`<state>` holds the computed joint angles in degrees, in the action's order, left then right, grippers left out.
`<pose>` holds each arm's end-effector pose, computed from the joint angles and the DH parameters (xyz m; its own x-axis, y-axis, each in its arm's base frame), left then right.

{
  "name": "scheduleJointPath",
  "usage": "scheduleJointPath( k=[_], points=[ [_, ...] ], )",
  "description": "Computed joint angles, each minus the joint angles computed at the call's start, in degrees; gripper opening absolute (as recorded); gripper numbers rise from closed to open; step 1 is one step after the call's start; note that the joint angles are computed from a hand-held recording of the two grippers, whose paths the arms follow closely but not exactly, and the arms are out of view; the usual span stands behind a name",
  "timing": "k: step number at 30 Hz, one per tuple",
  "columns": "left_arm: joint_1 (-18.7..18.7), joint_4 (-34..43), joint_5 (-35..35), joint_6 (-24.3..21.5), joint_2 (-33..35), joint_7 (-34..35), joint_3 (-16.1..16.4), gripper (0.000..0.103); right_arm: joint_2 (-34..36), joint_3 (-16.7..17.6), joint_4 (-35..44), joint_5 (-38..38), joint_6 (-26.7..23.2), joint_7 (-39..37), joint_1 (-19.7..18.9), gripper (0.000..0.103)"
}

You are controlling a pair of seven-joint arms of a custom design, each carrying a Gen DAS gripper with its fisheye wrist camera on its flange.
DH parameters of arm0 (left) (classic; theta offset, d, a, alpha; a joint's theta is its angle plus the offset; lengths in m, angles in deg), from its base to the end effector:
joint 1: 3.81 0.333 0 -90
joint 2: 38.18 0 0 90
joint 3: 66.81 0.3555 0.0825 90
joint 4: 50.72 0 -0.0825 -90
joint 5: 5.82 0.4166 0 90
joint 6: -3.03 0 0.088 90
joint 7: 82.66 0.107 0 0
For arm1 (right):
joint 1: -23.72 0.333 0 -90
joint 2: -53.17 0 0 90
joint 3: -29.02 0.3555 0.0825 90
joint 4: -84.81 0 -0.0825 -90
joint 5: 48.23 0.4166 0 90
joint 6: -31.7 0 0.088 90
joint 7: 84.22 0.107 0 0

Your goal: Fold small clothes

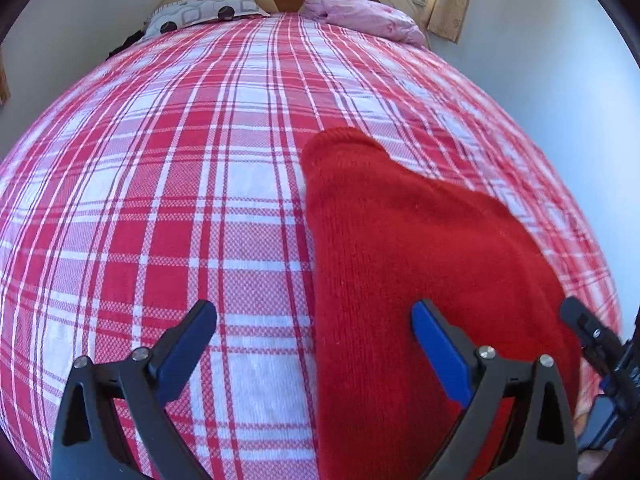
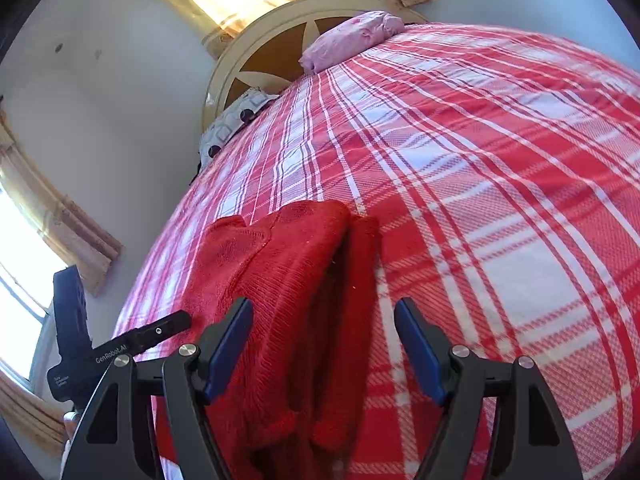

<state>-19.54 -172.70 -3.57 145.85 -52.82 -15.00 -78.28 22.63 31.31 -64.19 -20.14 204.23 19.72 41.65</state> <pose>0.4819 -0.2599 0.6133 -0.1590 -0.9777 0.1370 -0.8241 0.0550 -0.5638 0.4147 0.1182 0.5565 -0.0682 -0.8279 -0.5568 -0.6566 0.4574 -0.5997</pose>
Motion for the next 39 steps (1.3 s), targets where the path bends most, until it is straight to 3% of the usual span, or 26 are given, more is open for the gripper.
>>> scheduleJointPath(
  k=[3,6,8,10,14,19,24,26,28,30,32,36,39],
  points=[
    [-1.1,0.0,-3.6,-0.1,0.8,1.2,0.7,0.101,2.6,-1.3,1.6,1.3,-1.6,-0.6,2.0,0.074],
    [-1.2,0.1,-4.8,0.1,1.1,1.8,0.6,0.099,3.3,3.7,1.0,-2.4,0.5,2.0,-2.7,0.073],
    [-2.0,0.0,-7.3,0.7,1.3,4.2,1.2,0.089,3.2,6.5,0.3,-5.4,1.9,3.5,-5.3,0.062],
    [-2.2,-0.1,-8.5,1.2,1.3,5.1,1.1,0.082,3.2,7.0,0.0,-6.8,2.5,4.0,-5.6,0.053],
    [-0.9,0.0,0.3,2.7,1.1,2.4,-2.0,0.066,3.2,8.7,0.0,-9.8,2.5,6.2,-7.6,0.049],
    [0.3,0.0,11.8,3.1,1.1,-3.5,-4.4,0.063,3.3,10.6,0.3,-13.2,2.3,8.5,-9.8,0.046],
    [-0.2,-0.1,13.4,3.7,1.3,-4.8,-3.7,0.062,4.0,5.0,-0.3,-10.3,3.3,7.0,-4.2,0.048],
    [0.1,-0.5,15.5,4.4,1.3,-6.3,-4.2,0.062,4.1,4.8,-0.1,-9.7,3.1,6.9,-3.9,0.055],
    [0.1,-0.9,16.6,5.2,1.2,-7.2,-4.2,0.061,4.5,1.9,-0.1,-7.4,3.5,5.5,-0.9,0.055],
    [-0.3,-1.1,16.1,5.3,1.0,-7.4,-4.0,0.058,4.6,1.6,-0.1,-6.4,3.8,4.6,-0.3,0.055],
    [-0.7,-0.9,15.4,5.3,1.1,-6.7,-3.6,0.056,4.3,4.4,0.0,-7.9,3.9,4.8,-2.8,0.043],
    [-0.9,-0.7,15.2,4.7,1.0,-6.3,-3.6,0.048,2.4,15.4,0.5,-16.0,2.4,9.8,-14.1,0.033],
    [-0.9,-0.6,16.0,4.1,0.7,-6.4,-3.9,0.038,1.3,17.2,-0.1,-19.1,3.3,12.2,-16.1,0.028]
  ],
)
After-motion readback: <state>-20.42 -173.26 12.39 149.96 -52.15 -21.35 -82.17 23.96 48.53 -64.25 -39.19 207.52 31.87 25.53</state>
